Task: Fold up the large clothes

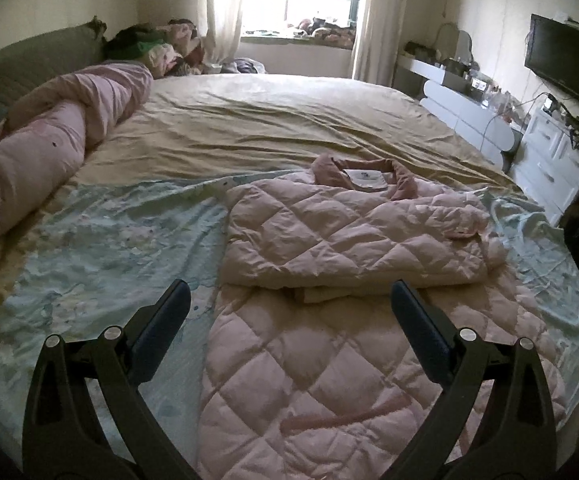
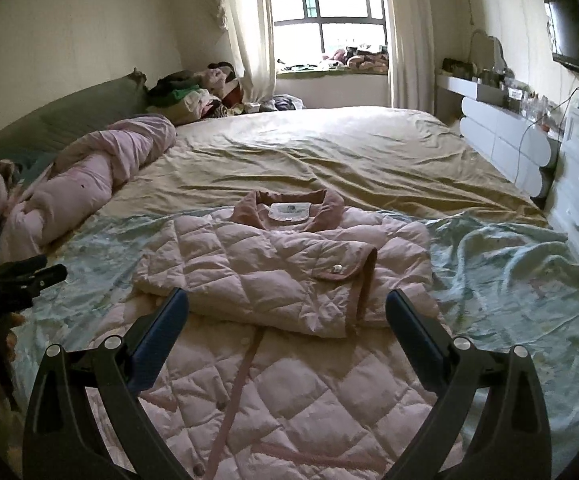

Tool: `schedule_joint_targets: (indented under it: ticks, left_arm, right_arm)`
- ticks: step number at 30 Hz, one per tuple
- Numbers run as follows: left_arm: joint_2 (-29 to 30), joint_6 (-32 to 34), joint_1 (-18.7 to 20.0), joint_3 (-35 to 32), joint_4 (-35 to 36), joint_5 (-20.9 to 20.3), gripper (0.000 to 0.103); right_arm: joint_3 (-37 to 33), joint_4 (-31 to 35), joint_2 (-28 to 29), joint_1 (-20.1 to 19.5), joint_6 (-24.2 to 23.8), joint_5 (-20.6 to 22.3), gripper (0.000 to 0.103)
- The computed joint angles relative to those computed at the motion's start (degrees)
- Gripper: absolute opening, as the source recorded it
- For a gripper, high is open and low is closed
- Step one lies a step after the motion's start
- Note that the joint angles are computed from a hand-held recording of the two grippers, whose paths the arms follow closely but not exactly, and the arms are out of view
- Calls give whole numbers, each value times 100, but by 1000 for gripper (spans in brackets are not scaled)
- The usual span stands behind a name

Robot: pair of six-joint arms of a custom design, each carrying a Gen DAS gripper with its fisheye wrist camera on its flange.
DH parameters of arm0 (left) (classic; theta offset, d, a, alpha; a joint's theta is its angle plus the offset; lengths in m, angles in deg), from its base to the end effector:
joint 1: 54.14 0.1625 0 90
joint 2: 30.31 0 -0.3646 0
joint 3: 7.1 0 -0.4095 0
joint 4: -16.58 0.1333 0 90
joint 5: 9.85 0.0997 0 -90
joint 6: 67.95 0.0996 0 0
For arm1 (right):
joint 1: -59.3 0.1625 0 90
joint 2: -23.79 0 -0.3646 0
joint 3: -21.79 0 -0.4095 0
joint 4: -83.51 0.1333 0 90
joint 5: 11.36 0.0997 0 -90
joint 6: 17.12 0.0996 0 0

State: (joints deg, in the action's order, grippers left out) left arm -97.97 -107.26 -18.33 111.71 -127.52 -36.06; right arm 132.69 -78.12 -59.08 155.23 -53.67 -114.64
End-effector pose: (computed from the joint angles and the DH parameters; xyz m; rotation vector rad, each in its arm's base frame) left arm -0.2730 -0.4715 0.1420 0.2502 2.1887 -1.0373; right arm 0.1662 -0.5314 0.3304 0.8217 -2.4452 0.9148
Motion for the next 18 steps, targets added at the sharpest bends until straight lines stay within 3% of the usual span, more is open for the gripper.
schedule_joint_targets:
  ticks: [18]
  left_arm:
    - [-990, -2147, -752, 797, 2131, 269, 94]
  right_arm:
    - [793, 18, -1017, -8, -400, 157, 98]
